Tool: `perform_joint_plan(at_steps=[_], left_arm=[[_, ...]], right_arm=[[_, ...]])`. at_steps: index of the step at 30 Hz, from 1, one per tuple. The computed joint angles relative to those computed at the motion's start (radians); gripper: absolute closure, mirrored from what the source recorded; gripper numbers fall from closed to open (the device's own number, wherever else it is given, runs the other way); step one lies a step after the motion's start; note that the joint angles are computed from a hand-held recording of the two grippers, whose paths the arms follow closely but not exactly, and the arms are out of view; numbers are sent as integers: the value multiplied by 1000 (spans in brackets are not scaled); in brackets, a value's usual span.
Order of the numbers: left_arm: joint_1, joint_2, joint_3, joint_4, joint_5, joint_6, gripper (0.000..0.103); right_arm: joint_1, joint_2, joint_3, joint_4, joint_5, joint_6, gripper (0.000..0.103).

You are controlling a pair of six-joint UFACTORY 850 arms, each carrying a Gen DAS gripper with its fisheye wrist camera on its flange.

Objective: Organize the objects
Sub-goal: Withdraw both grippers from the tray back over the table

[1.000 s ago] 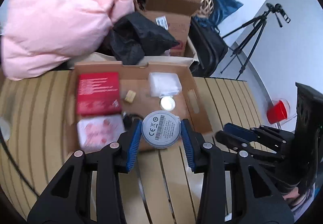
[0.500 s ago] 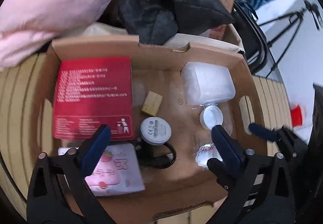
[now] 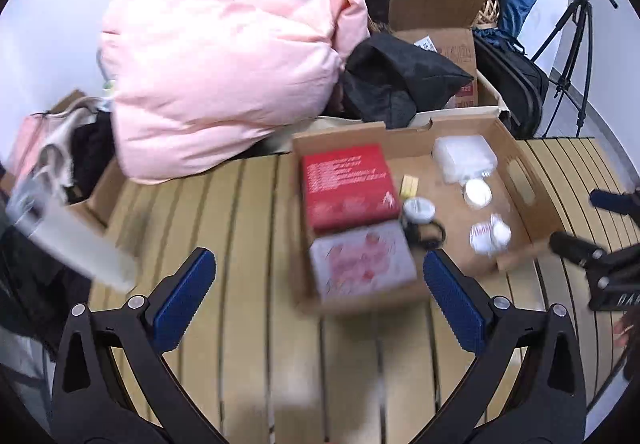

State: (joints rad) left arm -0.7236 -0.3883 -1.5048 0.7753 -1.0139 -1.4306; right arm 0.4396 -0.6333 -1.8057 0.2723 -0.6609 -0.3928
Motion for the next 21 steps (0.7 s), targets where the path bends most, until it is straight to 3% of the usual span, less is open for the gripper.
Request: perform_joint_plan(at_steps=[2, 8, 13, 15, 19, 21], left_arm=[[-61, 55, 55, 26, -47, -60, 0], [-248, 190, 195, 69, -57, -287, 0], [-418, 203, 221, 104, -243, -412, 0], [-472, 211, 231, 100, -264, -454, 0], [-555, 199, 235, 76, -333, -540, 0], [-589, 194, 246, 77, -321, -574, 0]], right_arm=[[1, 92, 114, 2, 55, -8, 0], [-1, 413, 480, 165, 181, -164, 0], [9, 645, 725, 239, 250, -262, 0], [20, 725, 809, 216, 274, -247, 0], [31, 830, 928, 209, 239, -217, 0], [45, 878, 983, 191, 225, -195, 0]])
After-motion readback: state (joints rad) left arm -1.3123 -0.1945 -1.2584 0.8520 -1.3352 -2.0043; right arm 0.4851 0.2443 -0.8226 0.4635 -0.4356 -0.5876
